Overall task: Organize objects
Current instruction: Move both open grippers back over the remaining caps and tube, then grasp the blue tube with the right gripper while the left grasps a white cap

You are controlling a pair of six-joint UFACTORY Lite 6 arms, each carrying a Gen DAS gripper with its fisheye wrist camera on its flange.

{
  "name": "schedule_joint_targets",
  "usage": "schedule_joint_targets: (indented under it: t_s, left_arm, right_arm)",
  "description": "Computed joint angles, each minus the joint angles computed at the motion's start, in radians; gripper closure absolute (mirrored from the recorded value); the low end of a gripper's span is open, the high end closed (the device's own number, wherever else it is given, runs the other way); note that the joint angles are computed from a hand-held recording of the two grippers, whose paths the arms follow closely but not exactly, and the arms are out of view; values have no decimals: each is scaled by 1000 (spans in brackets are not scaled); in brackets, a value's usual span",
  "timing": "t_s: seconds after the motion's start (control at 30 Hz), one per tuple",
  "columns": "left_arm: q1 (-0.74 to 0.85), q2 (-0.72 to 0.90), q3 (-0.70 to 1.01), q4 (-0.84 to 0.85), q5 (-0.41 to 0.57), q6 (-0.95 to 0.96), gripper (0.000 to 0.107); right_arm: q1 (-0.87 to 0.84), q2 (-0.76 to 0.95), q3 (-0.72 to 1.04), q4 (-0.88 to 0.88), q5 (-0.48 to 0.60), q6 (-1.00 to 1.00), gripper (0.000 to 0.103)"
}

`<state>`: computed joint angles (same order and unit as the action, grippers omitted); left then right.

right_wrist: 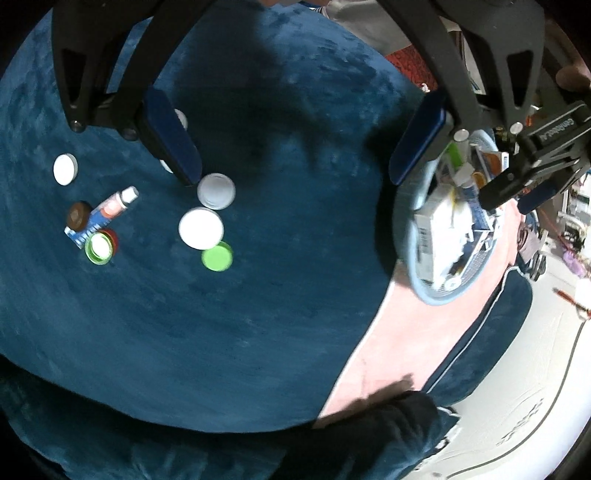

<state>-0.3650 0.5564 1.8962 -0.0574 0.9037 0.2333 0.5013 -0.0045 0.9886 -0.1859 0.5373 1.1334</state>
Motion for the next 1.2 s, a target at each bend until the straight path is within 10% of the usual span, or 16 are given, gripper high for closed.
schedule_joint_targets:
  t_s: [0.8,1.2]
  left_arm:
    - [-223,185,170,10,67,-12,6]
    - [-272,382,374,9,156,-37,6]
  right_arm:
    - [-515,-167,-456,429,-158,-334,2]
    - [-500,-21,-366,206,-105,-182,76]
